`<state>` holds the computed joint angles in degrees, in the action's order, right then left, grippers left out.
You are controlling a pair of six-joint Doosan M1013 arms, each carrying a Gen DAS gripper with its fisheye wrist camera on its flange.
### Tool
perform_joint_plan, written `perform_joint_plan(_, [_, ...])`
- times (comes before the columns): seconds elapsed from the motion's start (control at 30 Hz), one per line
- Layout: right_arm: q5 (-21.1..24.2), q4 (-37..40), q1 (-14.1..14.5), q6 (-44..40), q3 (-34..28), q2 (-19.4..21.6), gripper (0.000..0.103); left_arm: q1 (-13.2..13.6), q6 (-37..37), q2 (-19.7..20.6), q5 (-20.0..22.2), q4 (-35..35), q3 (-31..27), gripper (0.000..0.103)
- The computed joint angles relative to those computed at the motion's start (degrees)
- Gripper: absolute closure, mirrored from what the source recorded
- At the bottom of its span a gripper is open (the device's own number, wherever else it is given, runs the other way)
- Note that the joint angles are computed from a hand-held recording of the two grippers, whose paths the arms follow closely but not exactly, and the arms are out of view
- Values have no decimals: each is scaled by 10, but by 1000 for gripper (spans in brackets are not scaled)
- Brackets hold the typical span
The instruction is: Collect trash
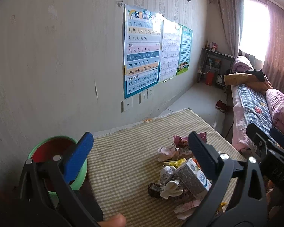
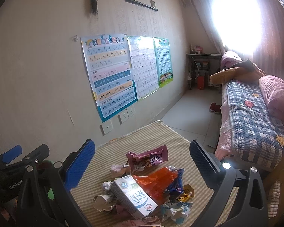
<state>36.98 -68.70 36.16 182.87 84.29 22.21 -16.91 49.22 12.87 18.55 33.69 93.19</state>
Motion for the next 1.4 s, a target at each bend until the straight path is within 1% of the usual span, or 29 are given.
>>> perform_joint_plan(0.17, [0,2,0,-4,-2,1,7,0,-13,-1,0,15,2,5])
perform_joint_plan(0.3, [-1,-3,1,2,-3,2,7,0,2,-1,1,1,2,5])
perform_joint_plan(0.43, [-3,-6,2,1,-5,3,7,-1,-3,-2,2,8,4,5])
perform_joint_plan(0.6, [-4,-7,2,3,-4,4,7,-1,9,0,4,-1,1,5])
perform_joint_plan(1.0, [-5,-8,2,2,-4,3,7,-3,-10,0,10,24,3,5])
perform_joint_plan(1.23, [-5,-5,2,-5,-6,6,7,-3,-7,0,12,22,1,5])
perform_joint_plan(1.4, [-5,-10,2,-5,-4,6,7,-3,-27,1,12,38,3,5])
